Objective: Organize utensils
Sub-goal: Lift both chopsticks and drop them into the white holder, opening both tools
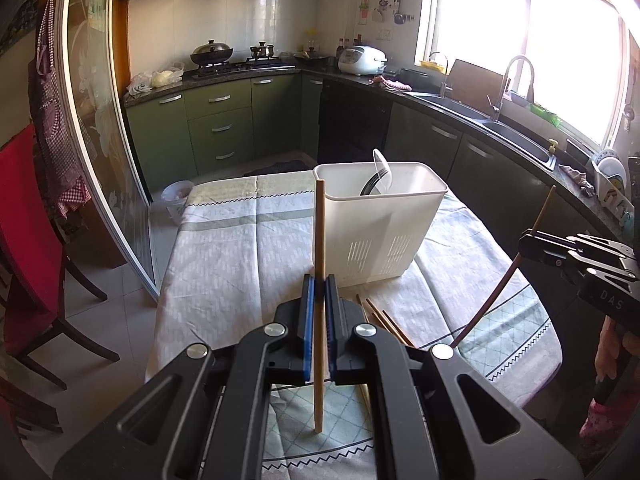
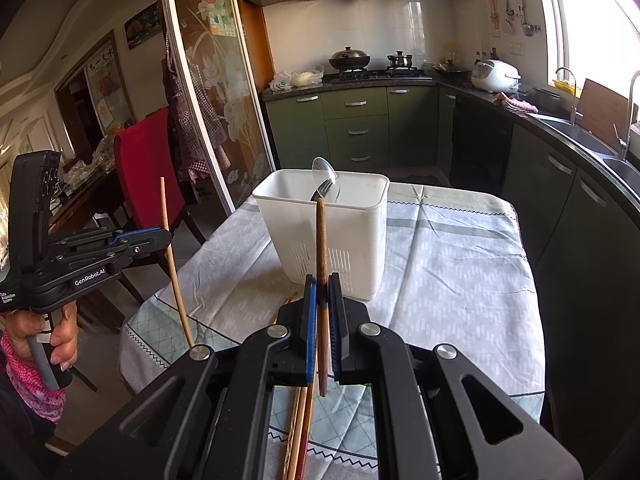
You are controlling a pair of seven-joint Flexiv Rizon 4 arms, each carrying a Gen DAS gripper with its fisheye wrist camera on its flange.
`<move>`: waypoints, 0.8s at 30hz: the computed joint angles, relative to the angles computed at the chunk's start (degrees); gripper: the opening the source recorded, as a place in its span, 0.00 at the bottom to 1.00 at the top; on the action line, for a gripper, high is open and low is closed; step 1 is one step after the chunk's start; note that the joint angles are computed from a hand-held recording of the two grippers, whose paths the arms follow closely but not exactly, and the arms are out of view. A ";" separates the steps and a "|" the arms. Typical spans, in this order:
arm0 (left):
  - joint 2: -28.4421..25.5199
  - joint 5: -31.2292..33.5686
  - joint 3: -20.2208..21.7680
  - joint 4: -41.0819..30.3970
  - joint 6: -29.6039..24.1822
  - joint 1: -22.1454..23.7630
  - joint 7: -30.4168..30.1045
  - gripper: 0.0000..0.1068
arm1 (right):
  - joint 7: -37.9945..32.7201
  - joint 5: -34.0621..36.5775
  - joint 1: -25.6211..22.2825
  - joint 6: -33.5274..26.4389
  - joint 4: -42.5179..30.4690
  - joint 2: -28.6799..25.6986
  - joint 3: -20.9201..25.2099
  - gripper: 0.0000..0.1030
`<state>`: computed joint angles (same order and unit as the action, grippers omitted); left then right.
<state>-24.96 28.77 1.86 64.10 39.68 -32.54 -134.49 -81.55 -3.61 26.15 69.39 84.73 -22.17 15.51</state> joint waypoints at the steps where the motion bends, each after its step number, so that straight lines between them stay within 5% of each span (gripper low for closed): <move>1: 0.01 0.04 -0.02 -0.12 0.08 0.00 0.03 0.05 | -0.22 0.08 -0.07 -0.05 -0.26 -0.04 0.11 0.07; 13: -1.54 -1.04 -0.31 -5.65 0.17 -0.07 3.59 0.05 | -2.19 0.01 0.43 -1.31 -5.29 -0.91 0.11 0.07; 24: -7.16 -3.66 0.86 -20.94 -2.87 -0.62 11.36 0.05 | -3.48 -1.32 1.91 -4.37 -14.24 -2.87 -1.14 0.07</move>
<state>-32.12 25.11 2.72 43.17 36.82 -33.16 -123.14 -85.03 -4.94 28.07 65.02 70.49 -25.04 14.36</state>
